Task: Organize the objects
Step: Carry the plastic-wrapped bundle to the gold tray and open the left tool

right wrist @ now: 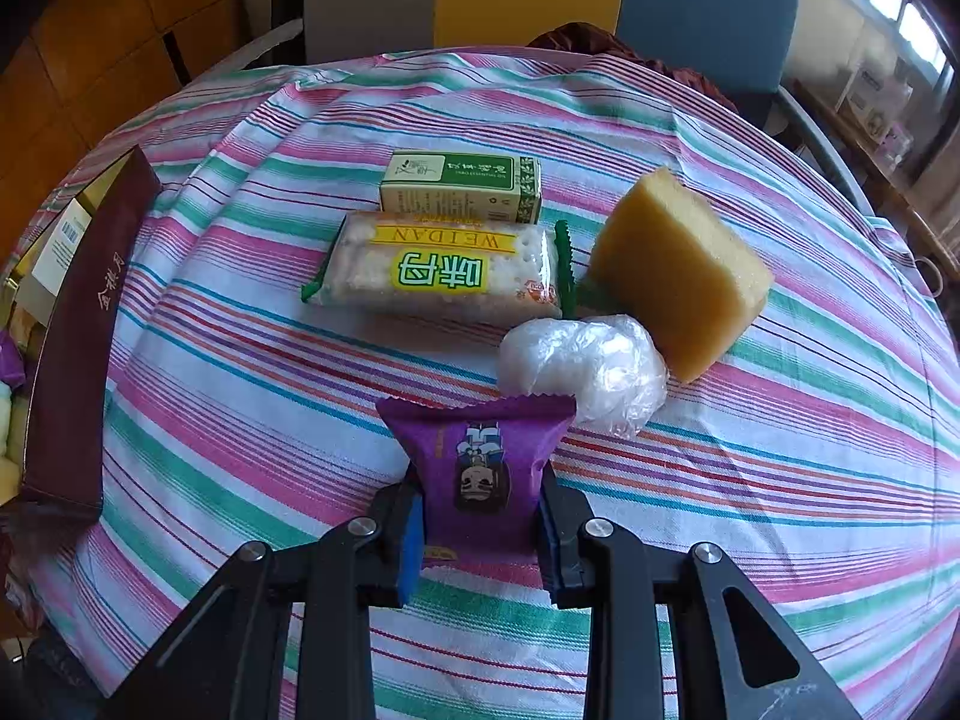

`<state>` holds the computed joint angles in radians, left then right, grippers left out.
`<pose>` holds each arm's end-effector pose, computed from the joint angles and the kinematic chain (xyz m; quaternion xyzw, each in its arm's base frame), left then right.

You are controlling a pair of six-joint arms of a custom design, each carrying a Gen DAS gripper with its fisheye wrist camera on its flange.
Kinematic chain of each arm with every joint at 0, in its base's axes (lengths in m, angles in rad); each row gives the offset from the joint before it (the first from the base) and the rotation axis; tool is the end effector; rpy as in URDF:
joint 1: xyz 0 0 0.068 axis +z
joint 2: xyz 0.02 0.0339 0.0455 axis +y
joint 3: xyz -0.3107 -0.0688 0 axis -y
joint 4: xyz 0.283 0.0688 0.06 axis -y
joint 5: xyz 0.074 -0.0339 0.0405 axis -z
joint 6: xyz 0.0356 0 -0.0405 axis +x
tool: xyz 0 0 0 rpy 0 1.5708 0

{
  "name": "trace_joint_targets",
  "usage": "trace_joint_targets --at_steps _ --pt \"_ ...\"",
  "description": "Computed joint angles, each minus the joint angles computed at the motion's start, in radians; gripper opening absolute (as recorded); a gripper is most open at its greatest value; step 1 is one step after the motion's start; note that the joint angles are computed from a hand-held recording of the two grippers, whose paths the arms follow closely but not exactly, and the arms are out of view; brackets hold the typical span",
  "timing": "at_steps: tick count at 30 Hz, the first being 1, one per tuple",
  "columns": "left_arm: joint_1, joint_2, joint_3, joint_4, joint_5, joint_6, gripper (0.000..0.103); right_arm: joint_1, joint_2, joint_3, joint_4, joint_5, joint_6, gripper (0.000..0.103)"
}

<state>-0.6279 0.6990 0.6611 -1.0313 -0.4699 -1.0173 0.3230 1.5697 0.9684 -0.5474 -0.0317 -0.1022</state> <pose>0.1050 -0.0563 0.2699 -0.2390 0.9131 -0.0235 0.3295 0.3143 0.1064 0.2136 -0.2095 0.9550 0.0385 0.2065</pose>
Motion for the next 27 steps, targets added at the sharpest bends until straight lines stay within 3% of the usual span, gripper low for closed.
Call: trace_joint_targets --at_steps 4,10,17,21,27 --pt "0.302 -0.07 -0.045 0.117 0.268 0.158 0.035 0.001 0.001 -0.008 0.01 0.0 0.0 0.03" --pt "0.454 -0.042 -0.069 0.155 0.36 0.251 0.035 0.004 0.002 -0.026 0.034 0.003 -0.001 0.03" --pt "0.539 0.08 -0.086 0.198 0.378 0.311 0.035 0.008 0.004 -0.024 0.036 0.007 0.0 0.03" --pt "0.55 0.173 -0.081 0.232 0.306 0.344 0.037 0.007 0.004 -0.019 0.031 0.007 -0.001 0.03" --pt "0.583 0.197 -0.073 0.262 0.346 0.378 0.042 0.007 0.005 -0.01 0.023 0.008 -0.001 0.03"
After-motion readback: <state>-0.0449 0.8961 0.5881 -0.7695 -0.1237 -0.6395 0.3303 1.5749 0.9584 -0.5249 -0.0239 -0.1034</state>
